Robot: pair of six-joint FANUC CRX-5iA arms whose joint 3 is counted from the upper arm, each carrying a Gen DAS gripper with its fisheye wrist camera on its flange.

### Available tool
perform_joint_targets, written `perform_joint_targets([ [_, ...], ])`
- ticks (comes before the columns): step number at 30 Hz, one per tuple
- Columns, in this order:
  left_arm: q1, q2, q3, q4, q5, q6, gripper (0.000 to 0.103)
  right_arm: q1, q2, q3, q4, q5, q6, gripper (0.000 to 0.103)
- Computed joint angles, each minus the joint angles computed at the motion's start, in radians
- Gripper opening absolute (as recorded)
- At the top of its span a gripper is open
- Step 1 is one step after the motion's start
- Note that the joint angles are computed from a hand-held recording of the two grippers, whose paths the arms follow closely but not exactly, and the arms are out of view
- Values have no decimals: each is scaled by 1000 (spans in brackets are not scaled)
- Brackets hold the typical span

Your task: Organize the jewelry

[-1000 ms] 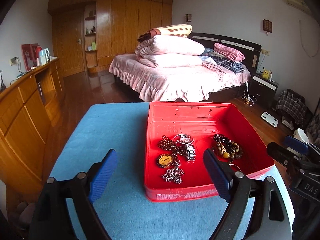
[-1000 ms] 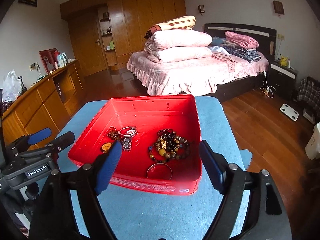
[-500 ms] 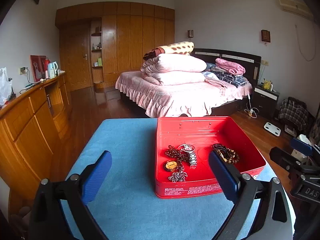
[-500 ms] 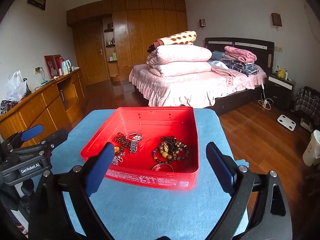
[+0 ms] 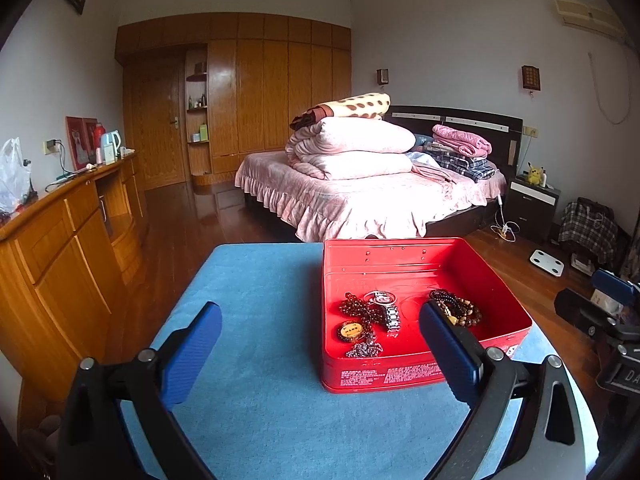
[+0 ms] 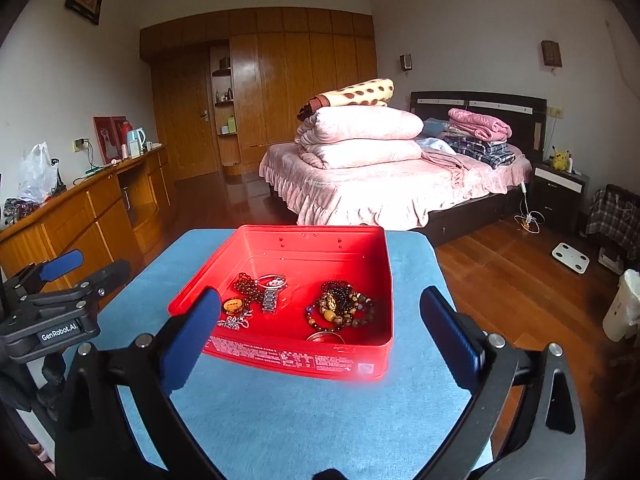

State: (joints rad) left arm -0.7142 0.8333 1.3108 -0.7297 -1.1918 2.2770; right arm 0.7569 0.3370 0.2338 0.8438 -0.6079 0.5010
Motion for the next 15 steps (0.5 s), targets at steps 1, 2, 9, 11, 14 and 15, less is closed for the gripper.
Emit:
perform_joint_targets([
  [1,-1,-2,-3,-2,1,2,97,0,-4,-8,5,3,-4,97],
  [2,-3,-7,-13,-5,5,5,97,0,-5,-9,5,4,-5,97],
  [9,-10,-22,-36,-24,17,14,97,1,-7,-10,9,4,-19,97],
  [11,-12,-25,-40,-30,21,18,97,3,-10,-15,19,4,-26,97],
  [14,-12,-33,-51,-34,27,23,97,4,-12,-15,23,5,-26,97],
  [15,-12,-35,-55,-35,30,25,97,3,-12,-16,22,9,-24,97],
])
